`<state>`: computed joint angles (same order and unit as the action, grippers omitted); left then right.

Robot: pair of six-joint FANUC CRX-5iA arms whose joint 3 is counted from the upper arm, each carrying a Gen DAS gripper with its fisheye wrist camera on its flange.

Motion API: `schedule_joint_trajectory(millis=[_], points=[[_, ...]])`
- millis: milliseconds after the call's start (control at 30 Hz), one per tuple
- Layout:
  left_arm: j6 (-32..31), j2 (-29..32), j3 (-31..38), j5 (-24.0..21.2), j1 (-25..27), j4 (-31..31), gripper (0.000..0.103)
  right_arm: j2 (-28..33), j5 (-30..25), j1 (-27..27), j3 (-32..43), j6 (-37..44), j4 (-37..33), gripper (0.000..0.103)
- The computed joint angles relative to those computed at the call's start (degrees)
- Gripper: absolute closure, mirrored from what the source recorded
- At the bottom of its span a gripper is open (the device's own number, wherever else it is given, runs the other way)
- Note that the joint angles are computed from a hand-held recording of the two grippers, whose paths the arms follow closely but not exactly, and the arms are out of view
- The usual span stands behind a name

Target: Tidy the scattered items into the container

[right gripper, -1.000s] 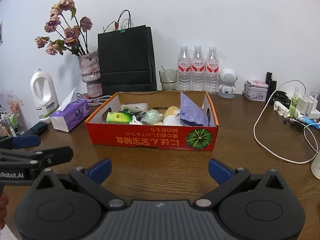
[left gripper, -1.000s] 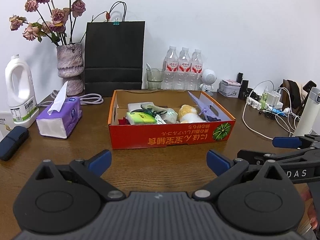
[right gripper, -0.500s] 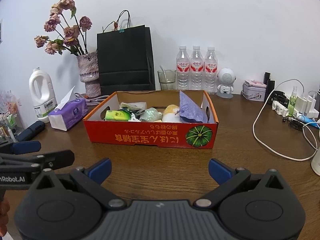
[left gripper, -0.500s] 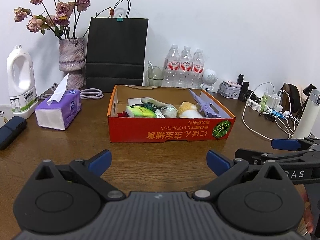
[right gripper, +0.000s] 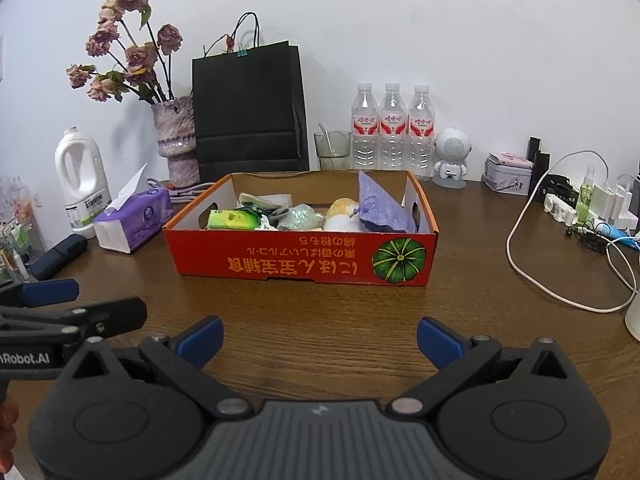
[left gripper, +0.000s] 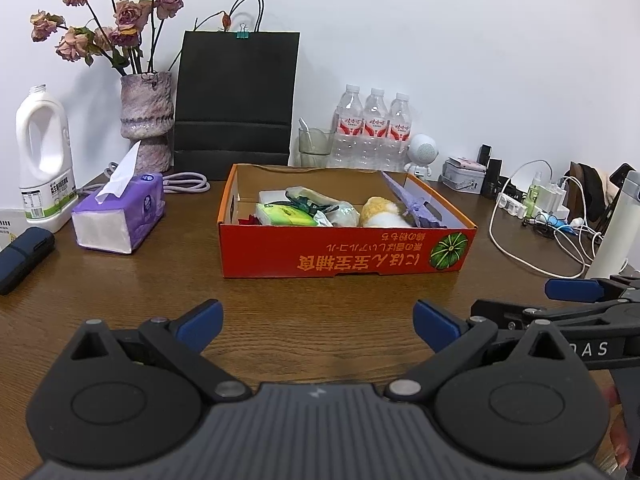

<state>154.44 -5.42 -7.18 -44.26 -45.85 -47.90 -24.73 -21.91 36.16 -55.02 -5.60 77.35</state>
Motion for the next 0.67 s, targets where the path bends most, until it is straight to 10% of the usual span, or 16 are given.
schedule_joint_trajectory(millis=[667], points=[[0.32,0.2,-0.4,1.57,0.25,-0.83,0.0,0.36,0.81,-1.19,-0.32,-1.77,2.18,0.0]])
